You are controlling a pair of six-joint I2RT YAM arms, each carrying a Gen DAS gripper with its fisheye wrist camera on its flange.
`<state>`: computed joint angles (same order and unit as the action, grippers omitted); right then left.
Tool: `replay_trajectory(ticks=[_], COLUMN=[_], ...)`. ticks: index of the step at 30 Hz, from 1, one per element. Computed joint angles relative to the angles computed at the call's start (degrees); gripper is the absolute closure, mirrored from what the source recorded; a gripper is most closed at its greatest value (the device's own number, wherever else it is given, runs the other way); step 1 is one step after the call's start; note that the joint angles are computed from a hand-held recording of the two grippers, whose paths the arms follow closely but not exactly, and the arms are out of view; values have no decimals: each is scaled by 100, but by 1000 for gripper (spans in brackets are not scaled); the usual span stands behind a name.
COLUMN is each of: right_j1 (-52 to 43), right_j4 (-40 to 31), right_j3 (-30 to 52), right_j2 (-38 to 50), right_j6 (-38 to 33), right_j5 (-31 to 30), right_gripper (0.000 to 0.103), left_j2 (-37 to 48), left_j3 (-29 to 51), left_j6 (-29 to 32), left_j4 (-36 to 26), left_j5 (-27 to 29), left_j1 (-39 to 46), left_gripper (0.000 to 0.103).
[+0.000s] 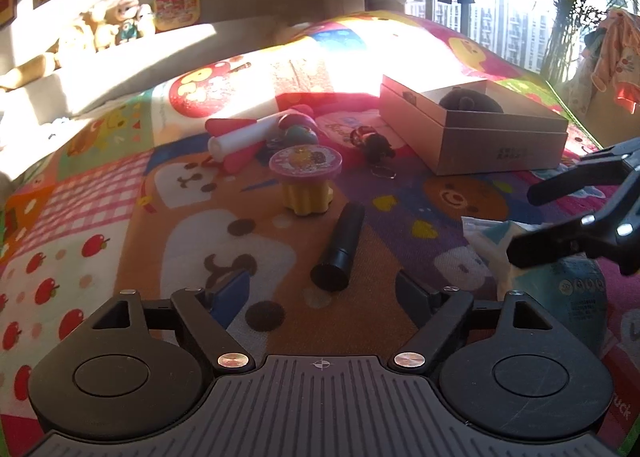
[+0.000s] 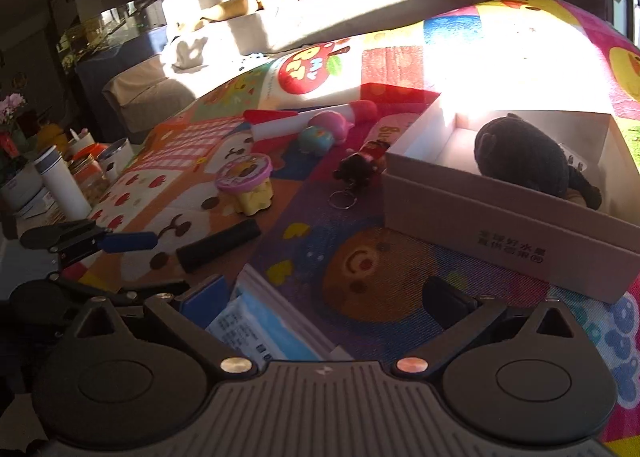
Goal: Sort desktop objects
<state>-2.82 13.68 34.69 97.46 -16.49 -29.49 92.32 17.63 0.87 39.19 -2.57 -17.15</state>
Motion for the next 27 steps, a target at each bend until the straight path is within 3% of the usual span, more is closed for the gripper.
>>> replay_trajectory(ticks=[3, 6, 7, 10, 11, 14, 16, 18, 22, 27], right_j1=[125, 127, 75, -200, -294, -609, -915, -1276, -1733, -1805], right_j4=[-135, -163, -228, -194, -34, 498, 842, 1152, 1262, 1464], right_j3=[-219, -412, -417, -454, -495, -586, -643, -732, -759, -817], right_j2=[-84, -261, -303, -380, -384, -289, -187, -102, 81, 195], right_j6=[-282, -382, -353, -344, -312, -92, 58, 211, 416, 516], right_j5=[-83, -60, -48, 95, 265, 786, 927, 826, 595, 507], right_gripper=[1, 27, 40, 55, 56, 52, 29, 16, 5, 1], left_j2=[7, -43, -77, -201, -246, -258, -167, -91, -29, 227], left_j3=[47, 41, 34, 11, 11, 24, 77, 193, 319, 435], left_j6=[-26, -46, -57, -27, -15, 88, 194, 260, 503, 651], left_j4=[-80, -155, -192, -328, -399, -406, -331, -429, -639, -471], left_j5=[-105, -167, -156, 175, 346, 246, -175, -352, -574, -1078], left_j1=[-45, -70, -79, -47, -39, -220, -391, -368, -199, 16], left_gripper=[14, 12, 12, 14, 15, 17, 22, 28, 28, 23])
